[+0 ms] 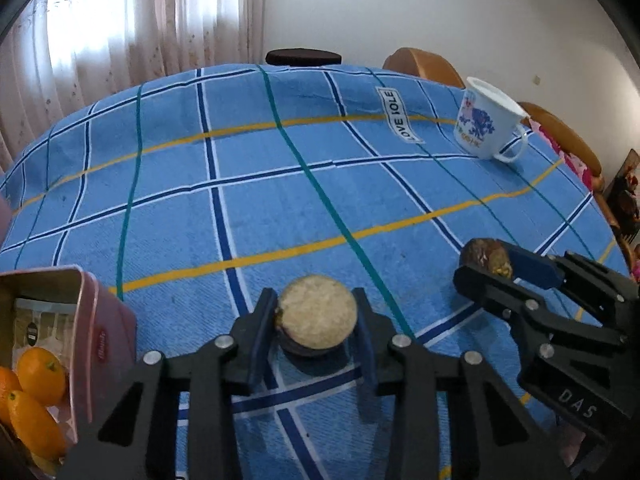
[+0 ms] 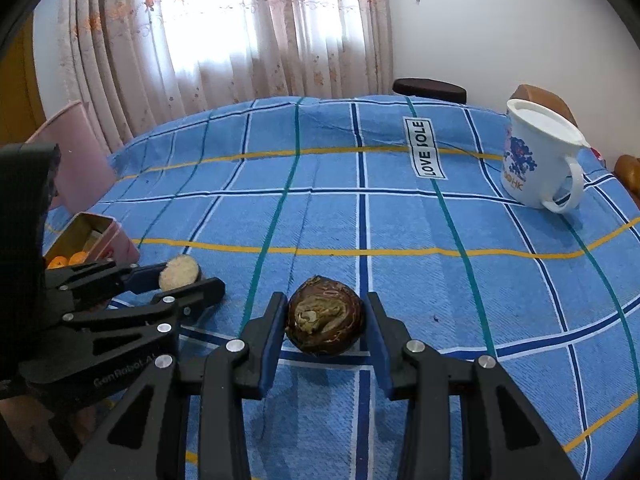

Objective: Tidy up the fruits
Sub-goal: 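Lift the pale cake and brown fruit and carry them toward the tin box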

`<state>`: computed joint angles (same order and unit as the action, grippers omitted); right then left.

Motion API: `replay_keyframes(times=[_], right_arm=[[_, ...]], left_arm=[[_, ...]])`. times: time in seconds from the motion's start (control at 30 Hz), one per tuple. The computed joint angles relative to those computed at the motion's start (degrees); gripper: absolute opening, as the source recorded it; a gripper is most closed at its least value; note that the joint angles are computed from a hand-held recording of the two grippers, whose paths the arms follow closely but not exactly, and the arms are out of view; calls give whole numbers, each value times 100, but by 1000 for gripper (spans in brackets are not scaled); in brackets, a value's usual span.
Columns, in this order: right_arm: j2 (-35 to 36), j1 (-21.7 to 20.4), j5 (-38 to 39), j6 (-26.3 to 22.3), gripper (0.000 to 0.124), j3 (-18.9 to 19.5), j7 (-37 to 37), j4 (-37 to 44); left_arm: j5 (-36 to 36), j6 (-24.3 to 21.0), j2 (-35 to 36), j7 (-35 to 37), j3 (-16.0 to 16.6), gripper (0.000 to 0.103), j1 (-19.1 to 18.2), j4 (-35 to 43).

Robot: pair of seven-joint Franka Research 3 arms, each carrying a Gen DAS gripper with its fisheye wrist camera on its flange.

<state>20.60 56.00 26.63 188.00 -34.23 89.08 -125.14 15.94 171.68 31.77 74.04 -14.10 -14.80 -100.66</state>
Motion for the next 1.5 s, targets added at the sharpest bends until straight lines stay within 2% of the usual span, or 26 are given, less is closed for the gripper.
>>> replay_keyframes(times=[0.17,0.23,0.3,0.33,0.53,0.63,0.7,0.73,0.8,0.9,0.97,1.0,1.03,1.07,1.13,1.27,1.3,1.33,1.4,1.43,1.47,1.5], right_arm=[[-18,33,158,179,41,27,-149,-53],[-56,-67,260,276,41,172,-290,-74],[-50,-20,410,339,41,162,-426,-76],[-84,-128,429,411,41,295,-499,-93],[-187,-413,699,759,41,715,-893,-178],[-243,-644,786,904,41,1004,-1049,-208],[-264,-736,896,965,41,1136,-1174,-209],[-276,-785,951,997,41,1203,-1235,-211],[-289,-872,1079,1033,41,1320,-1366,-202],[-308,-1059,1220,1096,41,1547,-1537,-191],[-315,-1185,1325,1132,41,1701,-1646,-177],[-320,-1251,1381,1149,41,1778,-1698,-169],[-333,-1354,1398,1180,41,1891,-1722,-177],[-351,-1480,1392,1226,41,2024,-1726,-193],[-367,-1700,1407,1262,40,2247,-1755,-189],[-408,-2222,1324,1355,41,2759,-1711,-224],[-416,-2337,1309,1380,41,2874,-1710,-232],[-415,-2389,1366,1396,41,2939,-1768,-223],[-401,-2443,1524,1388,41,3029,-1946,-177],[-396,-2452,1617,1382,41,3059,-2049,-151],[-395,-2487,1669,1389,41,3107,-2112,-141],[-394,-2529,1703,1396,41,3157,-2153,-134]], left_arm=[[58,402,-122,-91,54,39,2,-239],[133,558,-180,-237,214,39,-118,-322],[219,725,-223,-355,331,39,-197,-395],[267,833,-256,-416,402,39,-239,-447],[606,1362,-405,-955,1402,39,-1078,-650],[690,1484,-426,-1059,1684,39,-1330,-689],[704,1542,-441,-1084,1753,38,-1388,-721],[704,1552,-449,-1067,1665,33,-1308,-736],[664,1487,-431,-1049,1428,33,-1084,-708],[623,1468,-411,-968,887,33,-565,-724],[576,1450,-418,-1012,918,32,-579,-736],[570,1424,-408,-985,798,32,-468,-732],[544,1319,-376,-964,659,37,-347,-686],[533,1198,-342,-921,535,48,-246,-629],[548,1042,-299,-869,487,60,-238,-540],[729,684,-227,-784,668,61,-503,-318],[726,541,-187,-679,539,61,-418,-250],[668,367,-131,-546,354,61,-282,-163],[517,86,-53,-493,234,58,-185,-27],[409,48,-30,-389,86,52,-52,-19],[327,45,-21,-280,-30,38,50,-36],[304,25,-26,-265,-7,39,27,-39]])
